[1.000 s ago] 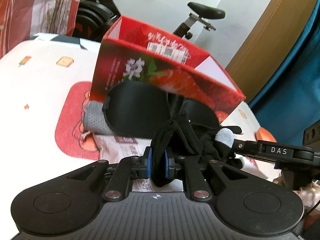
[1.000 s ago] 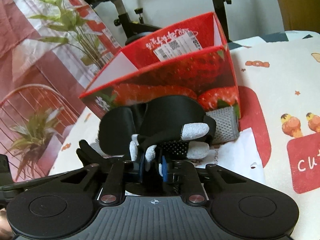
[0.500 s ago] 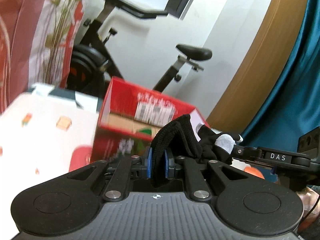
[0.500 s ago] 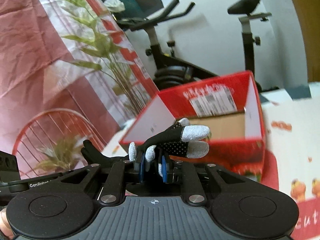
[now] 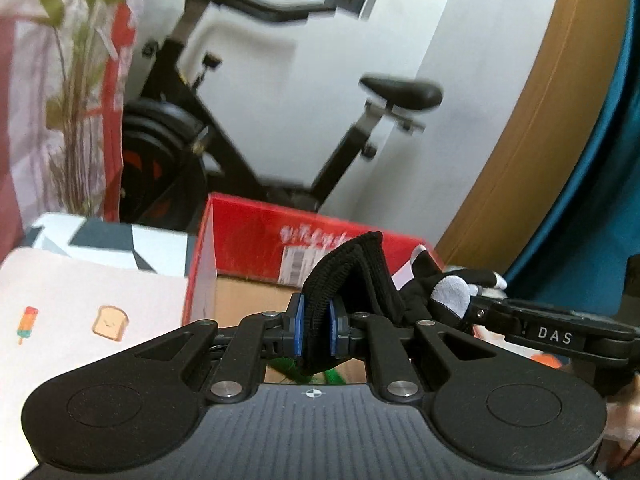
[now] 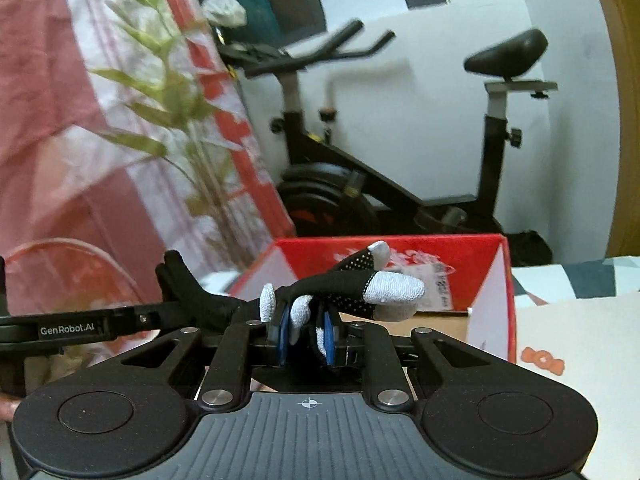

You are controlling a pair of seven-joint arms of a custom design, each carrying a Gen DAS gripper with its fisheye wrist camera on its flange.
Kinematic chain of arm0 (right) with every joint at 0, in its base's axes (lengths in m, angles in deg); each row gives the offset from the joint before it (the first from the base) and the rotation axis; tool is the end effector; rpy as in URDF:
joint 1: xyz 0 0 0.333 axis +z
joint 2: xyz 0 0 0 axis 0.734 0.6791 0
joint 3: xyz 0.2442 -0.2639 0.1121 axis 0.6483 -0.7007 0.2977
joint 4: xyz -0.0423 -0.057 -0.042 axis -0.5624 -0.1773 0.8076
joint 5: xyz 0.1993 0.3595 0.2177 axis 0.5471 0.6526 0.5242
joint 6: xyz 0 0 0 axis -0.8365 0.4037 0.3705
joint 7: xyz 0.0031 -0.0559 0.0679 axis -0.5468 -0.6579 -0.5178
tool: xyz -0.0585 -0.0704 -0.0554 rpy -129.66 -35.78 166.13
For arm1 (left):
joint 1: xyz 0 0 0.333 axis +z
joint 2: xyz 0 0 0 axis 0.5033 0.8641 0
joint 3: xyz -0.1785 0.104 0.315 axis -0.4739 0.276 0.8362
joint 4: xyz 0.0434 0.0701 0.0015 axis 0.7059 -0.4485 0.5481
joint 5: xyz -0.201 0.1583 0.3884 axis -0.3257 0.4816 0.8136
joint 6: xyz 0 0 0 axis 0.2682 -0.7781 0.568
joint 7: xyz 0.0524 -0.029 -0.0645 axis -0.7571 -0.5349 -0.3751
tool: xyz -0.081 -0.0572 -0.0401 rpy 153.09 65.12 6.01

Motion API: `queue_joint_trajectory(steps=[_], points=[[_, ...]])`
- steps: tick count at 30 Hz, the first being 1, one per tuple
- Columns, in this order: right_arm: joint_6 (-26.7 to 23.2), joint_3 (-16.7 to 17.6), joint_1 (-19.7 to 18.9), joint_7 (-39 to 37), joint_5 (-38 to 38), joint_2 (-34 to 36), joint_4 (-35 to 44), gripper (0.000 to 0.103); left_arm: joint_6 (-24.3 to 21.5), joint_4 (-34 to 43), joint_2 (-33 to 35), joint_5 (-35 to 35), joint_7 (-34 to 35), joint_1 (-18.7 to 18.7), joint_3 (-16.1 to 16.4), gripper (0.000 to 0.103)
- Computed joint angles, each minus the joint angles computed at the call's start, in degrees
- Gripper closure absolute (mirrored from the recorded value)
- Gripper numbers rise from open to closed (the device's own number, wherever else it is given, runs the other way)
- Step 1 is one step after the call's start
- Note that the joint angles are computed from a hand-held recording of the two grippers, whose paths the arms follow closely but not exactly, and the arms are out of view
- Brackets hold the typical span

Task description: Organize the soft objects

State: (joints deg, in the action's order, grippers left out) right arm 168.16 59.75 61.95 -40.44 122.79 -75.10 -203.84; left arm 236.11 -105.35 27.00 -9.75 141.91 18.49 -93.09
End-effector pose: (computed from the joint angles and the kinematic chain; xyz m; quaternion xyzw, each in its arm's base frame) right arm 0.6259 0.1218 0.5609 -0.6251 0.5767 -0.1648 0.4995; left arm 0.6099 -0.1458 0.5958 -0.5838 0.6672 -0.4344 0.1590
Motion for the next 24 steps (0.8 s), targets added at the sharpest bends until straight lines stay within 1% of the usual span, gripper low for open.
queue_joint_trajectory(steps=[2, 5, 6, 8, 11, 14, 16, 17, 18, 19, 21, 24], points=[[-0.18, -0.01, -0.56, 7.11, -7.46, 2.50, 1.03, 0.087, -2.13, 1.38, 1.99, 4.41, -3.90, 1.09, -0.59, 0.090], [-3.25, -0.23, -1.82, 18.50, -18.23, 5.89, 2.59, 0.087, -5.32, 3.21, 4.54, 10.17, -8.05, 2.89, -1.63, 0.090], [-4.82, -0.26, -2.29, 21.57, -21.10, 6.89, 3.16, 0.087, -6.43, 3.74, 5.21, 11.25, -8.75, 3.42, -1.92, 0.089], [-7.79, -0.16, -3.21, 25.91, -25.62, 8.55, 4.22, 0.087, -8.10, 4.35, 6.03, 11.08, -8.25, 4.34, -2.45, 0.089], [-9.47, 0.42, -4.19, 29.42, -29.01, 9.87, 4.55, 0.087, -9.22, 5.01, 6.91, 12.24, -9.05, 5.42, -3.21, 0.089], [-10.90, 0.92, -4.85, 32.91, -30.16, 10.78, 5.02, 0.086, -8.96, 4.55, 6.84, 13.30, -8.72, 6.04, -3.79, 0.088], [-11.63, 1.07, -5.12, 34.31, -31.49, 11.03, 5.18, 0.086, -8.81, 4.55, 6.81, 15.71, -9.38, 6.15, -4.00, 0.087], [-11.81, 1.20, -5.15, 34.79, -32.15, 11.17, 5.22, 0.086, -8.72, 4.44, 6.64, 17.42, -10.34, 6.15, -4.06, 0.081], [-12.15, 1.18, -5.14, 35.69, -33.12, 11.39, 5.55, 0.085, -8.29, 4.16, 6.42, 18.63, -10.90, 6.19, -4.06, 0.073], [-12.42, 1.07, -5.06, 36.91, -34.38, 11.56, 5.70, 0.085, -7.77, 3.92, 6.25, 19.50, -11.49, 6.20, -4.05, 0.069], [-12.67, 0.87, -4.94, 39.05, -36.88, 11.64, 5.63, 0.084, -7.13, 3.58, 5.83, 18.44, -10.89, 6.22, -3.92, 0.066], [-13.03, 0.65, -4.86, 41.50, -40.06, 11.57, 5.42, 0.084, -5.72, 3.18, 5.39, 19.00, -11.65, 6.02, -3.83, 0.063]])
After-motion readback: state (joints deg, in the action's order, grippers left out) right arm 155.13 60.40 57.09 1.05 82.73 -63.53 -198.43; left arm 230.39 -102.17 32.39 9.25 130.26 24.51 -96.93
